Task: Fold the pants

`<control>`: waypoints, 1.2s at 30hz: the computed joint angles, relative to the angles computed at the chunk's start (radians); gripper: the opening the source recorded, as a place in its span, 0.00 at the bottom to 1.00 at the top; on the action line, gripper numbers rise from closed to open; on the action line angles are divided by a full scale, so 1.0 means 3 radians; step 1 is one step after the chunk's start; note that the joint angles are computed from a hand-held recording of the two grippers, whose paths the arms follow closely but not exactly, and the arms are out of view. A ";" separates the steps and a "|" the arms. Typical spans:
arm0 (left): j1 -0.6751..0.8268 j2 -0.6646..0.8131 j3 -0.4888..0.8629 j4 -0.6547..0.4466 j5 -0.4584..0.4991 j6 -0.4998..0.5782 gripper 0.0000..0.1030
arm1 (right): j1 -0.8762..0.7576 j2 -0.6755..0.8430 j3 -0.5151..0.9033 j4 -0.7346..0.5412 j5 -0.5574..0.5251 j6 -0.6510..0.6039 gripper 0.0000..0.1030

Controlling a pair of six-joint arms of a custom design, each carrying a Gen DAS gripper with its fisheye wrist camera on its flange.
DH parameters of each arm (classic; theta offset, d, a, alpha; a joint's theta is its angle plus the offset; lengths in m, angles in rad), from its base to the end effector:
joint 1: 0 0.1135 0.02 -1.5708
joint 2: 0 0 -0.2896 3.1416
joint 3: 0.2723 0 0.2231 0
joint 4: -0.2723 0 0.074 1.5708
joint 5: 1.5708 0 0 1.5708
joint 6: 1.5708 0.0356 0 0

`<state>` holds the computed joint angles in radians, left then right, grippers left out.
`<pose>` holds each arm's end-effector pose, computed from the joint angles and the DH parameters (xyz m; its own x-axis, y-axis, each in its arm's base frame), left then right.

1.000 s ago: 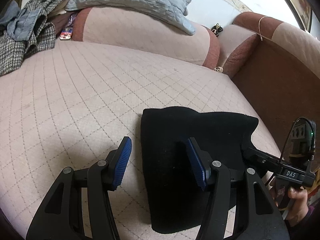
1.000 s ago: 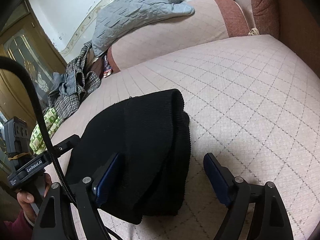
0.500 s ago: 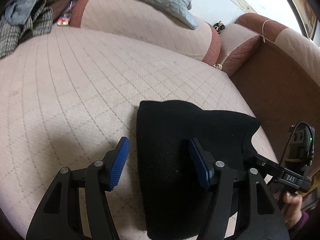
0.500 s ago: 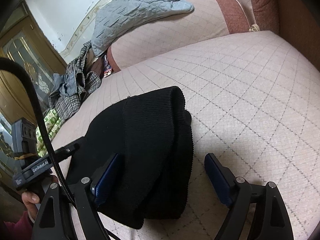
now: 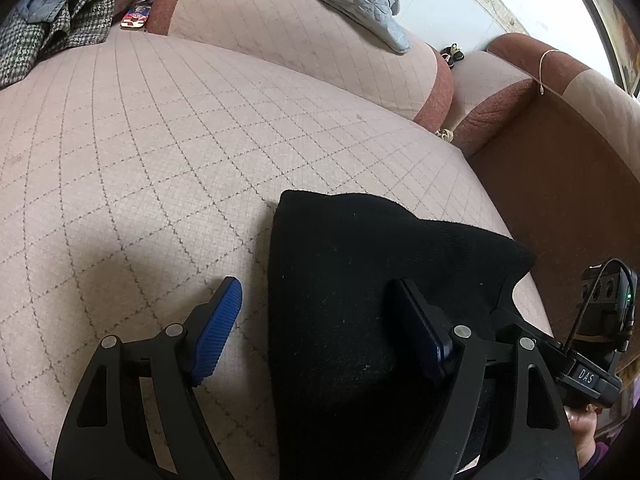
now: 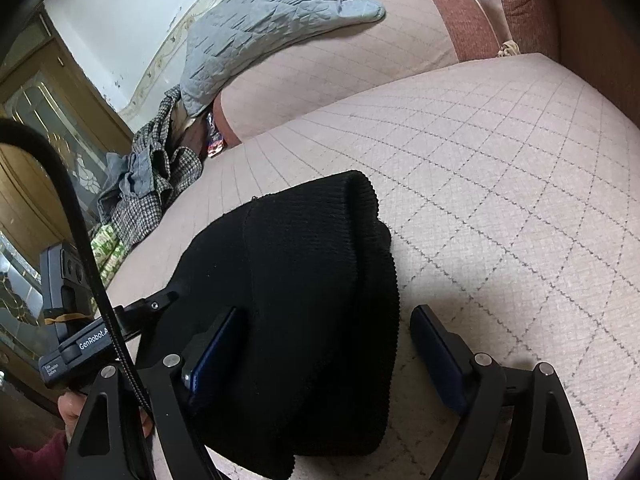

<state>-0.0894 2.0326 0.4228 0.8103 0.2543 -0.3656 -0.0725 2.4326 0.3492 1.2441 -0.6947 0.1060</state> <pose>0.2743 -0.0336 0.0779 -0.7603 -0.2792 -0.5865 -0.0115 0.9085 -0.4177 0.2554 0.0043 0.0099 -0.7773 0.1380 -0.6138 -0.2902 0.7870 0.5444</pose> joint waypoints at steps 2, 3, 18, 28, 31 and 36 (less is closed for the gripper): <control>0.0000 0.0001 -0.0006 0.0020 0.0022 0.0022 0.68 | -0.0001 0.0004 0.0019 -0.0051 -0.0125 -0.0018 0.58; 0.0007 0.0005 -0.0035 0.0083 0.0076 0.0037 0.63 | 0.0027 0.0014 -0.0024 0.0053 -0.0060 0.0014 0.56; -0.0059 -0.0803 -0.0164 -0.0363 -0.0173 0.0116 0.34 | 0.0182 -0.0379 -0.0411 0.0332 0.0150 -0.0084 0.37; 0.0636 -0.1113 0.0360 -0.1145 0.0009 0.0598 0.33 | 0.0935 -0.0923 0.0143 -0.0289 0.0572 0.0476 0.37; 0.0817 -0.0893 0.0537 -0.1118 0.0039 0.0681 0.33 | 0.1114 -0.0830 0.0520 -0.0532 0.0659 0.0647 0.37; 0.0981 -0.0223 0.0907 -0.1148 0.0078 0.0666 0.33 | 0.1308 -0.0548 0.1142 -0.1088 0.0859 0.0735 0.37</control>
<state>0.2048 1.9658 0.6949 0.4660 0.2776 -0.1657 0.3199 2.2680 0.6917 0.9177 -0.4371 0.3266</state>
